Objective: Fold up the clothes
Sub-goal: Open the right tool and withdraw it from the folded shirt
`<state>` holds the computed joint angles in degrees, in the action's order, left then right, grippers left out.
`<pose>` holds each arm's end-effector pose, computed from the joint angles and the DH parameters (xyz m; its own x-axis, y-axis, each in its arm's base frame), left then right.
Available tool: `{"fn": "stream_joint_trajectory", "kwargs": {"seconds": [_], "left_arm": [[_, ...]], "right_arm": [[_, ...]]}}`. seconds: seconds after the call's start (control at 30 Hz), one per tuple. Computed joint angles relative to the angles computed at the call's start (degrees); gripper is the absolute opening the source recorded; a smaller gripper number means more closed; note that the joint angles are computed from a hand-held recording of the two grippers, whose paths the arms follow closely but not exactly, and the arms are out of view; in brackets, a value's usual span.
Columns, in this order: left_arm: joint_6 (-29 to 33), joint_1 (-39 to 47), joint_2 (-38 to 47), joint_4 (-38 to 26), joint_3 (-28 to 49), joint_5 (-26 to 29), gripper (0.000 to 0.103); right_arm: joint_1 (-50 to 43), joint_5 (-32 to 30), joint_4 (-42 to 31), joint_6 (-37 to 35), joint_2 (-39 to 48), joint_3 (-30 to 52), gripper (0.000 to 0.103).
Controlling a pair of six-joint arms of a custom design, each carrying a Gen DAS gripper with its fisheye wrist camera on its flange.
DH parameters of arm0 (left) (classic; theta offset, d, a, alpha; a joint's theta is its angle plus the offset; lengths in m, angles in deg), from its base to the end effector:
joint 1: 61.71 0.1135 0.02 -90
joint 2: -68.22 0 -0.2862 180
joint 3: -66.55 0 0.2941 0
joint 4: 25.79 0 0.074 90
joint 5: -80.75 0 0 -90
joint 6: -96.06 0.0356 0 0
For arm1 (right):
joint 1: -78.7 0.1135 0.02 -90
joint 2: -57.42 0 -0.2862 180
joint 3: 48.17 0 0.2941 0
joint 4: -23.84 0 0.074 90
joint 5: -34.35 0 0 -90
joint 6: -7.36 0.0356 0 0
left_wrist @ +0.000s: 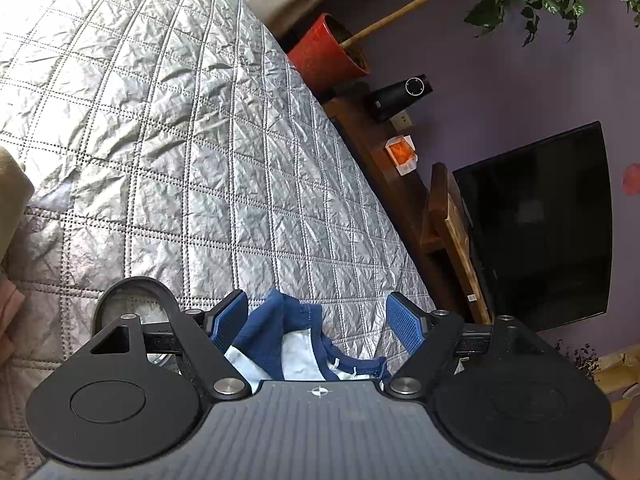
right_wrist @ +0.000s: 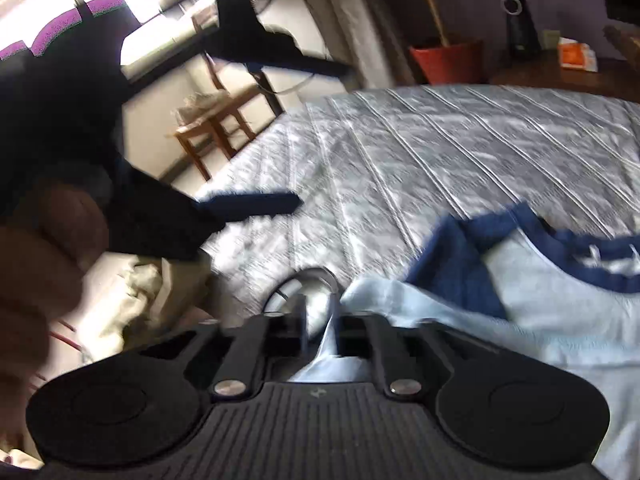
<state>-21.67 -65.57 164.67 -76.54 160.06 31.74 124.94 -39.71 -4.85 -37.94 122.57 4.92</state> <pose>0.4031 -0.0506 0.3015 -0.9156 -0.2902 -0.2782 0.0139 0.6687 -0.7434 0.1933 0.1878 0.2411 -0.7082 0.2384 -0.6646 -0.0738 0.9111 0.4054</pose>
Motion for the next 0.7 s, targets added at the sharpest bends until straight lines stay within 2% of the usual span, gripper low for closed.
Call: {"fn": "stream_joint_trajectory", "kwargs": {"seconds": [0.07, 0.17, 0.23, 0.3, 0.4, 0.47, 0.6, 0.7], "left_arm": [[0.1, -0.1, 0.0, 0.0, -0.1, 0.1, 0.081], [0.5, -0.4, -0.2, -0.2, -0.3, 0.0, 0.082], [1.3, -1.1, -0.4, -0.7, -0.5, -0.2, 0.082], [3.0, -2.4, -0.8, -1.7, -0.8, -0.7, 0.082], [5.5, -4.5, -1.5, -3.3, -1.4, -1.8, 0.082], [7.3, -6.5, -2.4, -4.6, -2.6, -3.1, 0.082], [10.3, -10.9, -4.2, -7.4, -5.3, -6.1, 0.081], [14.0, -14.4, -4.5, -9.8, -7.1, -9.6, 0.081]], "right_arm": [[0.8, 1.8, 0.0, 2.7, -3.2, -2.2, 0.022], [4.4, 7.6, -5.9, 6.0, -9.0, -3.3, 0.027], [8.0, 13.0, -15.2, 9.4, -11.9, -2.1, 0.028], [11.5, 17.6, -25.3, 14.5, -14.4, -0.8, 0.036], [12.9, 19.1, -36.4, 23.1, -18.3, -0.8, 0.037], [11.9, 19.5, -40.1, 25.8, -20.2, -1.7, 0.037], [1.9, 15.5, -37.2, 16.7, -21.7, -5.1, 0.037], [-4.7, 15.5, -35.2, 7.8, -21.2, -5.7, 0.038]]}}
